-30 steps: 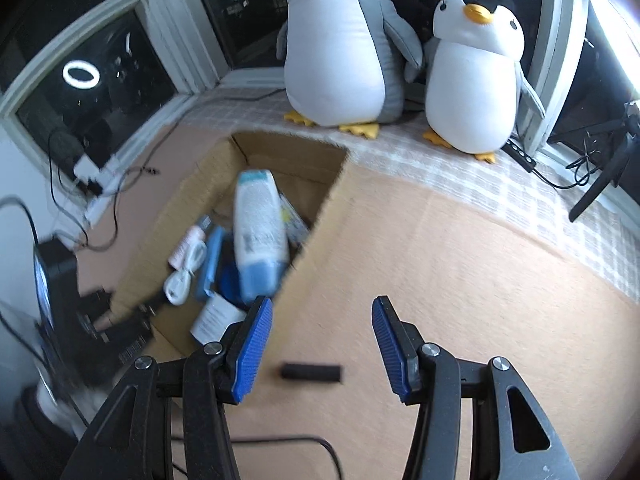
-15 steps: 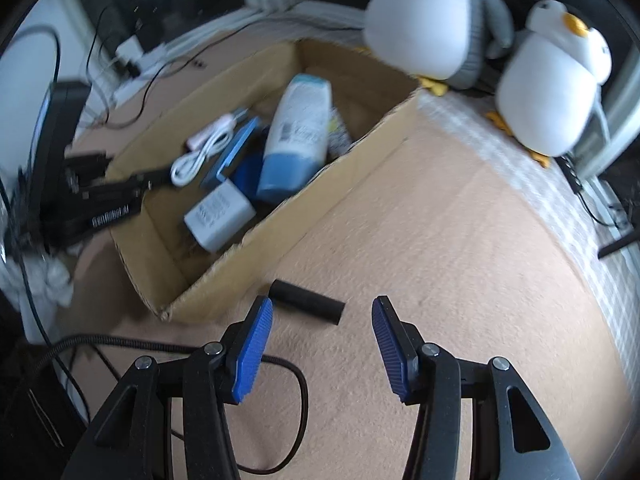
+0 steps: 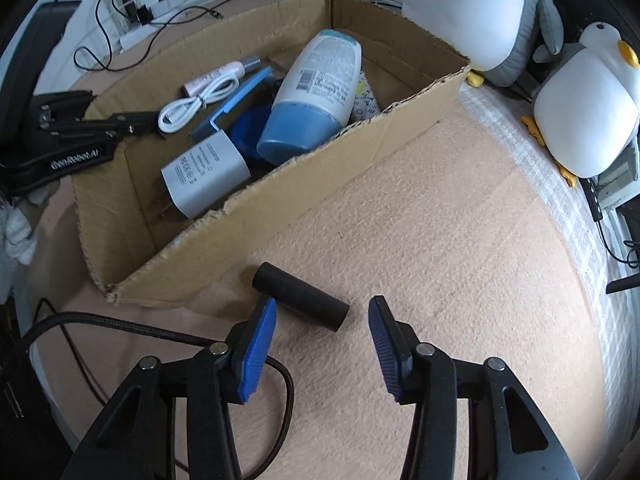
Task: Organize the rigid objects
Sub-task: 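Move the right gripper out to the black cylinder beside the box, then close the right gripper on the black cylinder and lift it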
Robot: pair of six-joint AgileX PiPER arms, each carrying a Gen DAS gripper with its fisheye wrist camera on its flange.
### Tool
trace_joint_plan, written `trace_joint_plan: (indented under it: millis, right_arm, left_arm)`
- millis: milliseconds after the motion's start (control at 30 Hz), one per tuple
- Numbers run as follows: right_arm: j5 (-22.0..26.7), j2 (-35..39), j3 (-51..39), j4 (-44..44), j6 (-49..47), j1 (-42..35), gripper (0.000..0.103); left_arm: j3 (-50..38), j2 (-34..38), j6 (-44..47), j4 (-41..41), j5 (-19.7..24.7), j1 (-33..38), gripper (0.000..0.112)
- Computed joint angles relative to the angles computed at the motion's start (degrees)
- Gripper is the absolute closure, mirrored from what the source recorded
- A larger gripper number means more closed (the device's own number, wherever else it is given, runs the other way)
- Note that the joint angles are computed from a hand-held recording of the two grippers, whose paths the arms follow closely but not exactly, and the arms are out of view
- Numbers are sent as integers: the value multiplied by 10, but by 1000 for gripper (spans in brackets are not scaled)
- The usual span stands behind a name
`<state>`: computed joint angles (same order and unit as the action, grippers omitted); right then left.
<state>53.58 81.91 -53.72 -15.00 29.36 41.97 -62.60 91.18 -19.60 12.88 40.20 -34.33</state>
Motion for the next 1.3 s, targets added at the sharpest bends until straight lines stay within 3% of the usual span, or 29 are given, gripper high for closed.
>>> trace_joint_plan:
  millis: [233,633,1100,1300]
  right_arm:
    - [-25,19,1,-16,11,1,72]
    - [-43,28,-6,-17,-41,-20,68]
    - [-26,62,-57,5,-254,-48,62]
    - [-28,78,-79,53,-346,-82,62]
  left_arm:
    - [0,0,0,0,0,0,86]
    - [0,2,-2,4,0,-2,86]
    - [-7,7,-8,7,6,-4,85]
    - [-9,8,-19,15,11,-7,85]
